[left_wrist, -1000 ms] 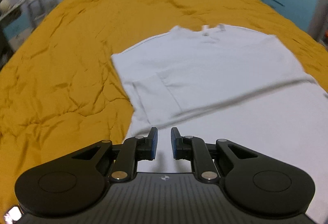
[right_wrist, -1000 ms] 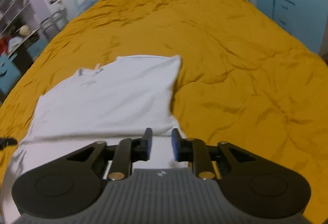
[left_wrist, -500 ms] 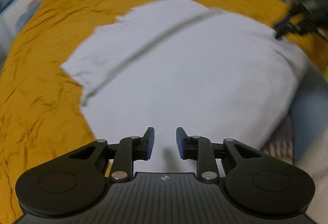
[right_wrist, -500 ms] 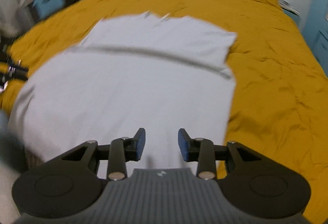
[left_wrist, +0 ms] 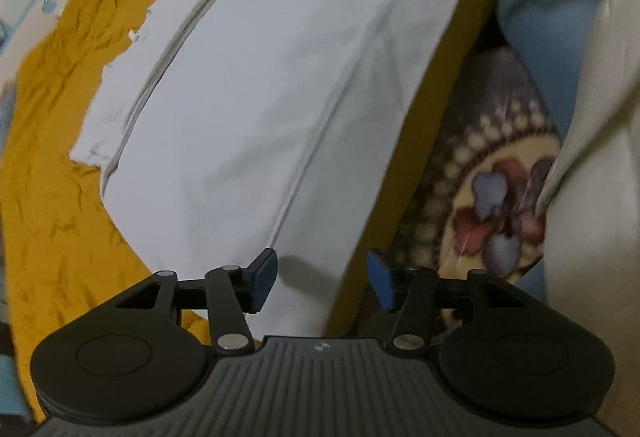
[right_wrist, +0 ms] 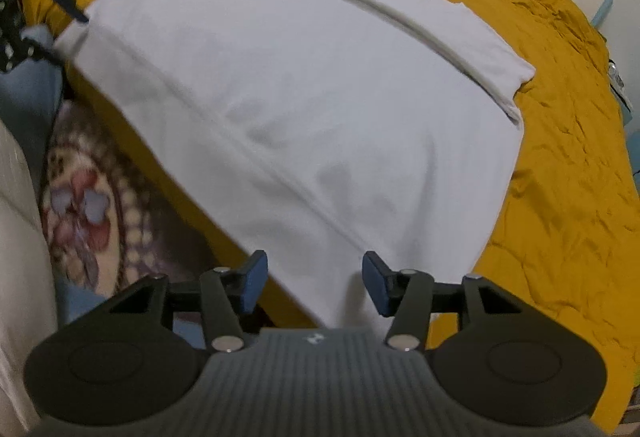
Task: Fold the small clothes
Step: 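Grasp the sweatshirt hem with both tools, then lift the hem with both tools and fold it toward the collar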
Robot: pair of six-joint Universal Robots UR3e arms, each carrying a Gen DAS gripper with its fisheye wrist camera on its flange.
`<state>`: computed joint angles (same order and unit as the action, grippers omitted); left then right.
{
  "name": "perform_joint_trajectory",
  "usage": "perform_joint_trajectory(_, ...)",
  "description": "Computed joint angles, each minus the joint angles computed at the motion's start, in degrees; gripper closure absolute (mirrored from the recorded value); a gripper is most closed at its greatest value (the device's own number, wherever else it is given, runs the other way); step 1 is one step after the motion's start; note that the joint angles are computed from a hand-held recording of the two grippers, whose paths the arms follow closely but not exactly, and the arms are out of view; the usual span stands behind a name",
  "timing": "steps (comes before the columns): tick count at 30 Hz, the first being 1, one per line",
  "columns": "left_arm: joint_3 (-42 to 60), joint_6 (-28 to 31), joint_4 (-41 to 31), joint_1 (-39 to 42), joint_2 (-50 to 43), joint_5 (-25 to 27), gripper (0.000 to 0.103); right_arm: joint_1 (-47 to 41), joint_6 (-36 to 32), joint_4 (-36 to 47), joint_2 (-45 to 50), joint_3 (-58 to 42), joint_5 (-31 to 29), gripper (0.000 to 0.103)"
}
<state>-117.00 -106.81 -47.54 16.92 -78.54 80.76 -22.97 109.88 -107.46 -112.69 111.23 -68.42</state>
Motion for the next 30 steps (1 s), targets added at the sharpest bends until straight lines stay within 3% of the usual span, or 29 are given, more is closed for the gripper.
perform_joint_trajectory(9,-14.5,2.4,31.6,-6.9,-6.7,9.4,0.038,2.2,-5.1,-15.7,-0.5,11.2,-4.4,0.044)
perform_joint_trajectory(11,-15.9,2.6,35.3,-6.4,-7.8,9.1,0.04,2.8,-7.0,-19.3,-0.6,13.7,-5.0,0.044)
perform_joint_trajectory(13,-17.8,3.2,39.3,-5.6,-8.3,8.3,0.051,3.2,-9.3,-23.2,-0.9,16.5,-5.6,0.043)
perform_joint_trajectory(15,-18.2,3.3,39.2,-5.1,-7.5,7.7,0.059,3.6,-10.9,-26.7,-1.2,18.9,-6.2,0.043)
perform_joint_trajectory(17,-17.8,3.0,36.4,-4.3,-5.5,6.8,0.066,4.1,-11.4,-29.0,-1.7,20.2,-6.8,0.052)
perform_joint_trajectory(19,-17.4,2.2,32.6,-3.6,-3.1,5.8,0.085,4.0,-11.3,-30.9,-2.2,20.9,-7.0,0.063)
perform_joint_trajectory(21,-17.8,1.4,31.8,-3.3,-1.1,5.4,0.097,3.7,-11.5,-31.0,-3.0,21.1,-6.9,0.063)
perform_joint_trajectory(27,-15.5,-1.5,23.5,0.4,7.2,0.4,0.098,1.5,-22.5,-37.7,-8.8,29.4,-6.4,0.064)
perform_joint_trajectory(30,-13.4,-2.2,21.3,1.5,9.0,-1.8,0.098,0.0,-24.8,-41.6,-10.8,32.4,-5.0,0.091)
